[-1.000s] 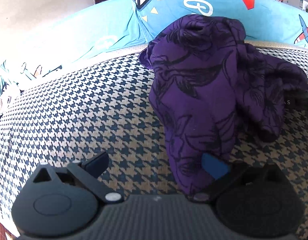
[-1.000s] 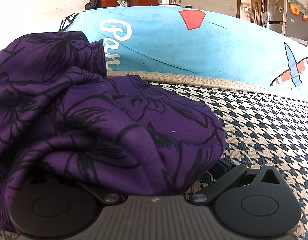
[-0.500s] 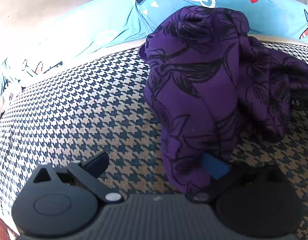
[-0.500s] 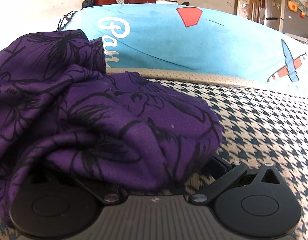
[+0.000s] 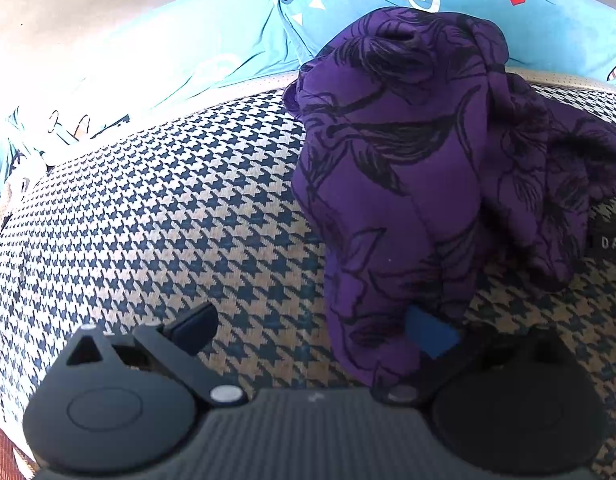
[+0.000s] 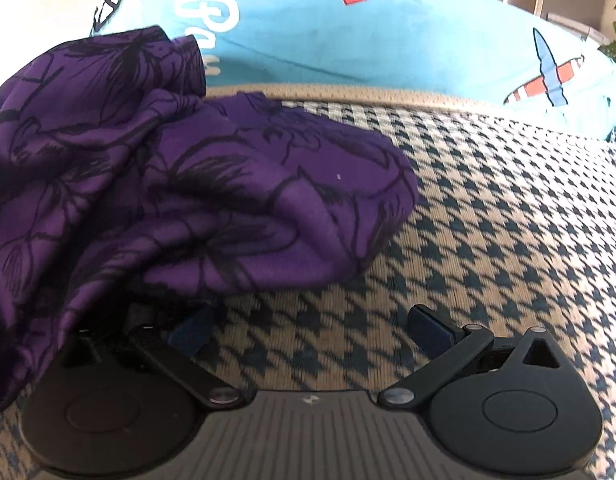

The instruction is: Fold clothes

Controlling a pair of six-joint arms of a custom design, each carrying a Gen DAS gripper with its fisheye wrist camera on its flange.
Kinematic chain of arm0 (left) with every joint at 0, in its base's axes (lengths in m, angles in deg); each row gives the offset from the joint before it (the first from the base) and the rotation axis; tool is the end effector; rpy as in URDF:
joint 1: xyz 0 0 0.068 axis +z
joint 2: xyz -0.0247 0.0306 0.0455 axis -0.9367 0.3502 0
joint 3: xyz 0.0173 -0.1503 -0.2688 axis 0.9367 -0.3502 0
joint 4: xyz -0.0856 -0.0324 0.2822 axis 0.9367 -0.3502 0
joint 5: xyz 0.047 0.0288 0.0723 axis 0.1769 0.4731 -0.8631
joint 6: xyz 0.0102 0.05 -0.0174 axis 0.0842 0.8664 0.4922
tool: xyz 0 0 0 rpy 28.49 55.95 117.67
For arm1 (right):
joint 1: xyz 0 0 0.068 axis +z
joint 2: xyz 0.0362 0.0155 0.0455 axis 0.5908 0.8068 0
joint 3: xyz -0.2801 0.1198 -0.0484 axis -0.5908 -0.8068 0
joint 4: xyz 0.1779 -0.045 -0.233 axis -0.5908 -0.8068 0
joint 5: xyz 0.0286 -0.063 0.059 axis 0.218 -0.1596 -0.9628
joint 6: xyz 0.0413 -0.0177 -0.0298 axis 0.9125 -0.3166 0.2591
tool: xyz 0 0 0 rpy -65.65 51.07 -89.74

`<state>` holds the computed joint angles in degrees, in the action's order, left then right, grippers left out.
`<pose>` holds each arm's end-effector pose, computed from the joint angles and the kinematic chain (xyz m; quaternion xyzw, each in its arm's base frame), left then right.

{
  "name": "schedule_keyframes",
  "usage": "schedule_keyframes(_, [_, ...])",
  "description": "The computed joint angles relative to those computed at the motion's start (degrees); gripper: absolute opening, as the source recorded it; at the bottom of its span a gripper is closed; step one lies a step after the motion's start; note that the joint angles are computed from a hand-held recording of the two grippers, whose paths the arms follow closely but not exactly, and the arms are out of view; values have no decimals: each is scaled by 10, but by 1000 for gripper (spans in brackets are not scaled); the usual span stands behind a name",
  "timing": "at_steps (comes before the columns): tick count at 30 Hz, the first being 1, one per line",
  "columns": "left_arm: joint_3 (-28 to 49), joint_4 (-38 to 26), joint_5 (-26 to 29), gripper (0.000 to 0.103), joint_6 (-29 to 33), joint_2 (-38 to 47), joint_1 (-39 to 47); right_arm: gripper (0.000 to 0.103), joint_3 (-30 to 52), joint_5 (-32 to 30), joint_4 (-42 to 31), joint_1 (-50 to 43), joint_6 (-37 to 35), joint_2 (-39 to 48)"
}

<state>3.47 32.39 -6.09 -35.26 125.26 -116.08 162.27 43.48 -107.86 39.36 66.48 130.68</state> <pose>0.1495 -0.1412 0.1889 0.2571 0.9161 0.0161 0.3072 0.4958 0.0110 0.1687 0.3126 0.8890 -0.1336 0.3066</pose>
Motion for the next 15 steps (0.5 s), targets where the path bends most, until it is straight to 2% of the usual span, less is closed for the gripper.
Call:
schedule_keyframes(8, [-5,31,-5,103,-19,27,-15,103,16,-38,-105,7,38,-18])
schedule_keyframes(11, [-18,0,19,103,-39,-14,-11,103,21,-57,-140,11,46,-25])
schedule_keyframes(14, [-26,-126,31,103,-12,-154,12,103,-25,-60,-153,24,80,-65])
schedule_keyframes(15, [-15,-200,23,103,-24,-213,-4,103,-44,-59,-158,31,93,-83])
